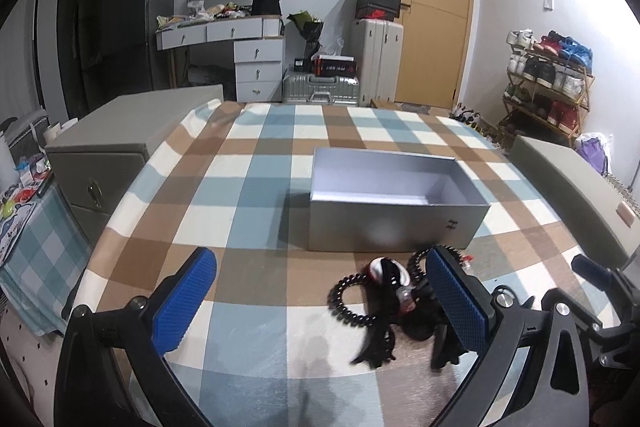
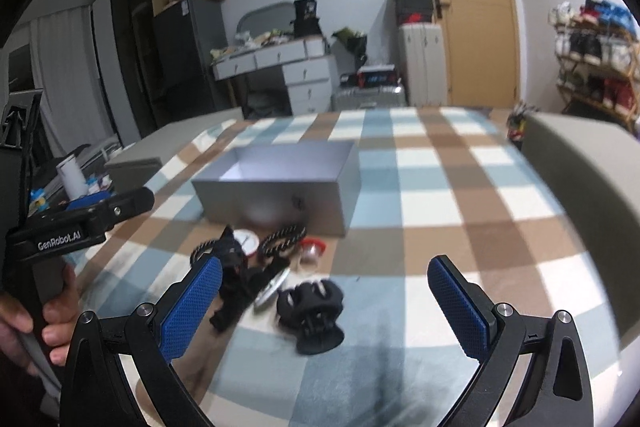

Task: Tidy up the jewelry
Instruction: 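Reach the right tool down and grasp the black claw hair clip, then lift the held hair clip with the right tool and carry it over the grey box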

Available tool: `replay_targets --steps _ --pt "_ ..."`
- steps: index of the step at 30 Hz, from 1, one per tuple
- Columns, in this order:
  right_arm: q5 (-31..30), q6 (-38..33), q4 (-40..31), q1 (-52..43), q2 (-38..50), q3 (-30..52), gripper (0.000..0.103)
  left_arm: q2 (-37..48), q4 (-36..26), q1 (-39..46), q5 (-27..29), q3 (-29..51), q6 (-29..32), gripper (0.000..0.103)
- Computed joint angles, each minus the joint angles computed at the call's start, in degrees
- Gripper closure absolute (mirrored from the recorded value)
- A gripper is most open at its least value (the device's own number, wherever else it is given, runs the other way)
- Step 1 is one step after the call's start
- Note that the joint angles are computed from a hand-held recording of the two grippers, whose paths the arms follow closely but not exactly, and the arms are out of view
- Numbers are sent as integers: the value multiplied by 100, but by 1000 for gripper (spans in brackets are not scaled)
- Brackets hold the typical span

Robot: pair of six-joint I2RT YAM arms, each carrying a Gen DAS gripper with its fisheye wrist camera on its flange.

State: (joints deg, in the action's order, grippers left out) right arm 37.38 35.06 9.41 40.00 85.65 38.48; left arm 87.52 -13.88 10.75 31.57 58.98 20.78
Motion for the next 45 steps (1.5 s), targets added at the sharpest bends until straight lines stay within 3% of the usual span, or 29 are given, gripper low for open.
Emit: replay_targets --steps 5,8,10,19,25,29,45 --pt "-656 91 129 -240 161 -25 0 139 -73 62 3 47 81 1" --pt "-906 150 223 -321 192 -84 6 187 -121 98 8 61 151 1" --pt "-1160 185 289 -415 220 -118 18 211 -140 102 7 65 167 1" --pt "-1548 292 491 -556 270 -217 35 217 -238 227 267 79 209 1" --pt "-1758 417 446 -693 399 -182 62 257 -519 189 509 192 400 1" --pt "-1956 478 797 -832 222 -468 74 310 -691 140 552 261 527 1" --pt "-1667 326 876 -699 17 -624 75 730 -1828 -295 801 864 1602 1"
